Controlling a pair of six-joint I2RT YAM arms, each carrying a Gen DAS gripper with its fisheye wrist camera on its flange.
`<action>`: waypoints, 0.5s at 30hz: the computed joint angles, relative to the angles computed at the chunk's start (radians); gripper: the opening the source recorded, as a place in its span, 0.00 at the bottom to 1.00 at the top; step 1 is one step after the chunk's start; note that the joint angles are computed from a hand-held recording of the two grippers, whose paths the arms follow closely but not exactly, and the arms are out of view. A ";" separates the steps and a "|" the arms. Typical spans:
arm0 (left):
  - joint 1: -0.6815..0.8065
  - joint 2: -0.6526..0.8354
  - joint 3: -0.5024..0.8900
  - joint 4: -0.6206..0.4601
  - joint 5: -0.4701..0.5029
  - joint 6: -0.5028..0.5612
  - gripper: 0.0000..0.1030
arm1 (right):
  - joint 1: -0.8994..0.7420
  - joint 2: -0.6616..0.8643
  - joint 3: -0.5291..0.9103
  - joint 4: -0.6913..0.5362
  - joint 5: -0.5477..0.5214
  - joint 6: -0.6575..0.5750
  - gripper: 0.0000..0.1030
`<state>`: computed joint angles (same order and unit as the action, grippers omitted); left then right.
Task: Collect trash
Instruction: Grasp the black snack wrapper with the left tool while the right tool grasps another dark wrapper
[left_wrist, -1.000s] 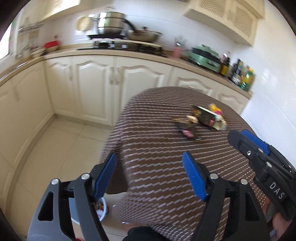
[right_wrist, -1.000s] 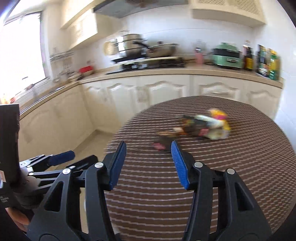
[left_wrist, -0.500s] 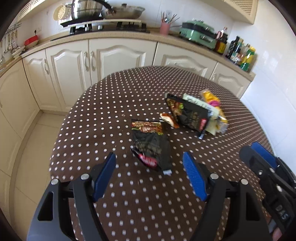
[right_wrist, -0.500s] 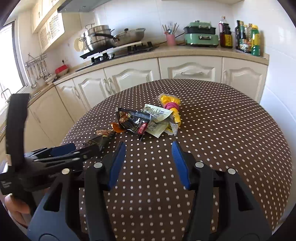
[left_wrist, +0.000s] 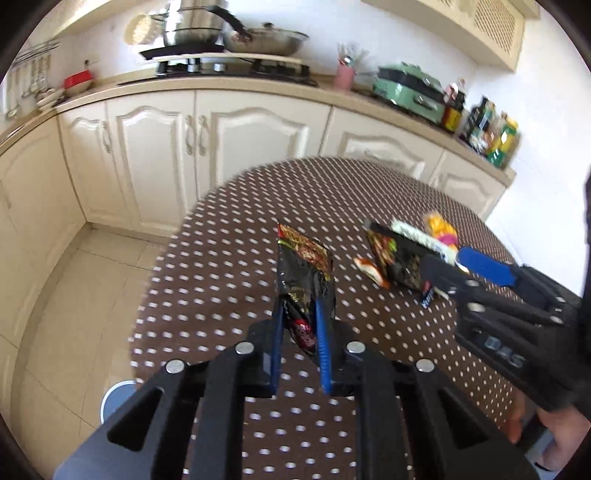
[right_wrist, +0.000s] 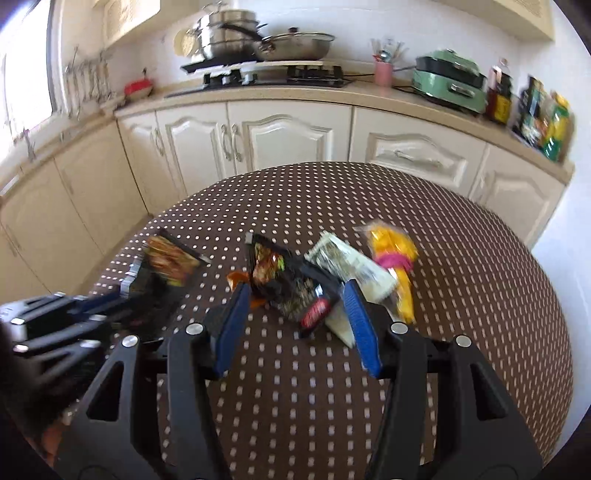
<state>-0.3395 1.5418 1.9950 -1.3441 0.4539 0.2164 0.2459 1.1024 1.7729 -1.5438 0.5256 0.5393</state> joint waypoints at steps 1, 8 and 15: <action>0.009 0.002 0.002 0.015 -0.011 -0.009 0.15 | -0.022 0.018 0.000 0.010 -0.008 -0.021 0.51; 0.039 0.046 0.033 0.021 -0.014 -0.015 0.15 | -0.093 0.074 -0.042 0.110 -0.086 -0.143 0.52; 0.044 0.059 0.010 0.022 0.015 -0.013 0.15 | -0.228 0.055 -0.122 0.154 -0.223 -0.169 0.20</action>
<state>-0.2959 1.6007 2.0052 -1.3222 0.4690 0.2038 0.0176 1.1572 1.6505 -1.3903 0.3023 0.3706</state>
